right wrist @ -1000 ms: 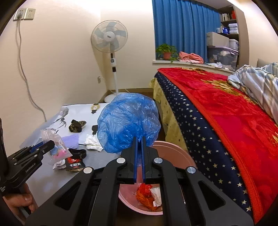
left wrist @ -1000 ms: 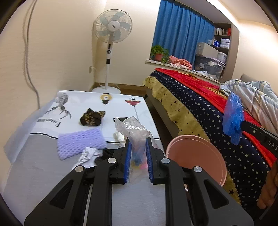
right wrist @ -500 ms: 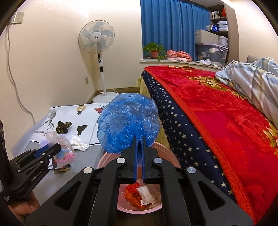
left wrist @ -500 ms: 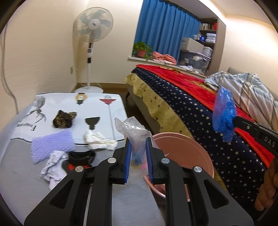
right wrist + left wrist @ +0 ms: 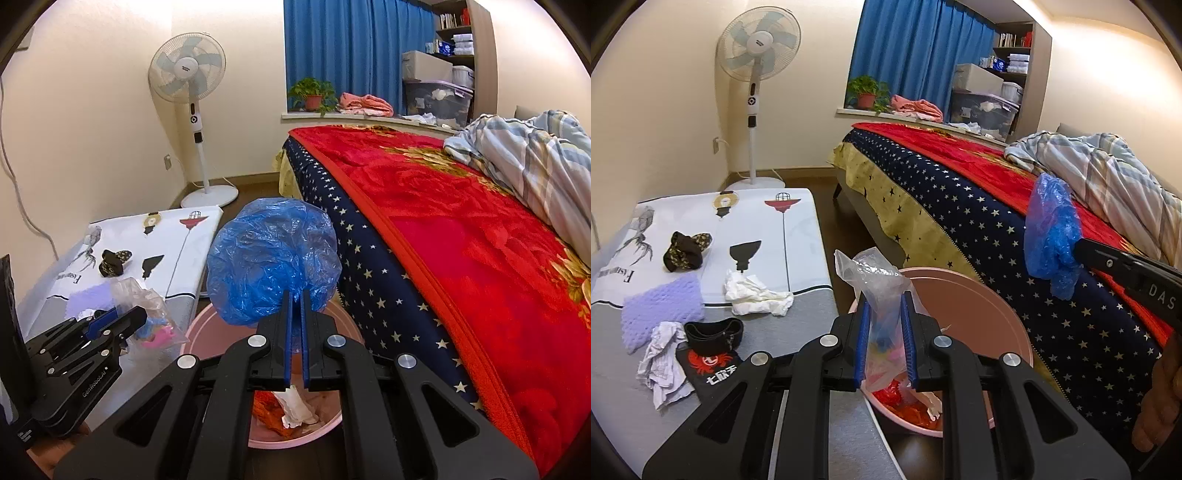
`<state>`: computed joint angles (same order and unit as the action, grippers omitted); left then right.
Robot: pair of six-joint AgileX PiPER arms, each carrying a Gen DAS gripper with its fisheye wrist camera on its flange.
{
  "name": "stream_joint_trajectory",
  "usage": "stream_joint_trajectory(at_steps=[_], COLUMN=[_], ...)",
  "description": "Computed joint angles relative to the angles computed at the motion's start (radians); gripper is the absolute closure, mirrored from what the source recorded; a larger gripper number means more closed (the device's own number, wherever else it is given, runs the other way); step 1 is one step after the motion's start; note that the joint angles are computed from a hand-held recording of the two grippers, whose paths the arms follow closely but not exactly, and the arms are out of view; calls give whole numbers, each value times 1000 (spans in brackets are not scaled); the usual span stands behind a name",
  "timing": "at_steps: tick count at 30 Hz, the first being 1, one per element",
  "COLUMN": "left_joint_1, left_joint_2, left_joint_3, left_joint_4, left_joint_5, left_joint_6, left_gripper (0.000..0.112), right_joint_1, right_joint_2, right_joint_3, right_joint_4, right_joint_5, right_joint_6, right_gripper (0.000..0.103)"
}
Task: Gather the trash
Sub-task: 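Carry the clear bag and blue bag over the pink bin with both tools, then open both tools to drop the clear bag and blue bag into the bin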
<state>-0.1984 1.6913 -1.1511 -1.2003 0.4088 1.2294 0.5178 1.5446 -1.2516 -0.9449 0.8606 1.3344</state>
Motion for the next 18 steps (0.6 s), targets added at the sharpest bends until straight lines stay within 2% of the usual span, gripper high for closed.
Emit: stream_joint_trajectory(at_steps=[18], left_joint_1=[-29], left_joint_2=[37], left_joint_3=[-33], left_joint_4=[53], left_joint_5=[0], left_joint_6=[-64], left_gripper=[96], right_joint_1=[-13], right_joint_2=[11], right_joint_3=[-8], right_joint_4=[13], right_joint_5=[-3], right_joint_6=[-8], right_gripper=[99])
